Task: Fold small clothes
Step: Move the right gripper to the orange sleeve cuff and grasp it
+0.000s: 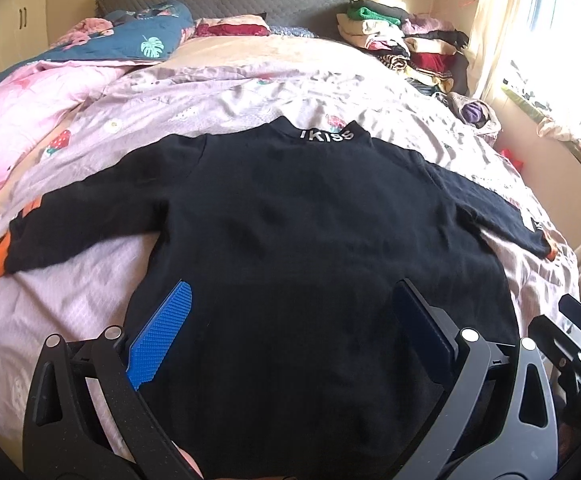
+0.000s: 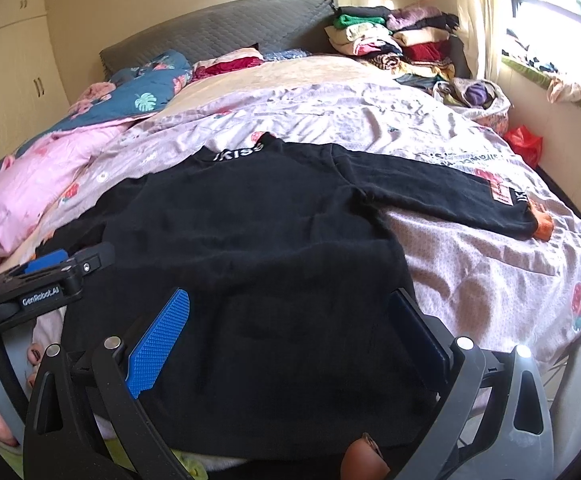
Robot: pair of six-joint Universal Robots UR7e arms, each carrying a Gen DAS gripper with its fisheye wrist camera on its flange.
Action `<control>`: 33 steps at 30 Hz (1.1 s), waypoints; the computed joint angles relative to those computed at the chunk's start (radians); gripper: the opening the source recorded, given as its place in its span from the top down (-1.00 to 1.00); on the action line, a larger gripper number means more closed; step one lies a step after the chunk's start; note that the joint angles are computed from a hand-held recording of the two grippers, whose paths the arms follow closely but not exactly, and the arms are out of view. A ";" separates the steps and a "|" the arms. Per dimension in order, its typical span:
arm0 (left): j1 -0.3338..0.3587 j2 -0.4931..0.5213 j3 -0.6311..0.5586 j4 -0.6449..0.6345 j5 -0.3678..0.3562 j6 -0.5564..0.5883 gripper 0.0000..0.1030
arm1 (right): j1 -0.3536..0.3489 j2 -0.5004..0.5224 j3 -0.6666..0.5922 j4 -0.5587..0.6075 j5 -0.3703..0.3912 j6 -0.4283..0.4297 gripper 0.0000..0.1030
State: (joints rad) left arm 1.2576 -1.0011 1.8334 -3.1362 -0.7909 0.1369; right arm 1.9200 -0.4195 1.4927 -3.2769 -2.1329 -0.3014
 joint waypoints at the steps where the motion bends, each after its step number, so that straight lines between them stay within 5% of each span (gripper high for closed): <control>1: 0.001 0.007 -0.014 0.012 0.002 -0.003 -0.84 | -0.003 -0.002 -0.010 0.021 0.007 0.010 -0.92; 23: 0.007 0.164 -0.320 0.167 -0.036 -0.015 -0.84 | -0.042 0.058 -0.314 0.201 0.009 0.070 -0.92; 33: -0.005 0.299 -0.541 0.286 -0.047 0.008 -0.84 | -0.085 0.116 -0.505 0.225 -0.055 0.099 -0.92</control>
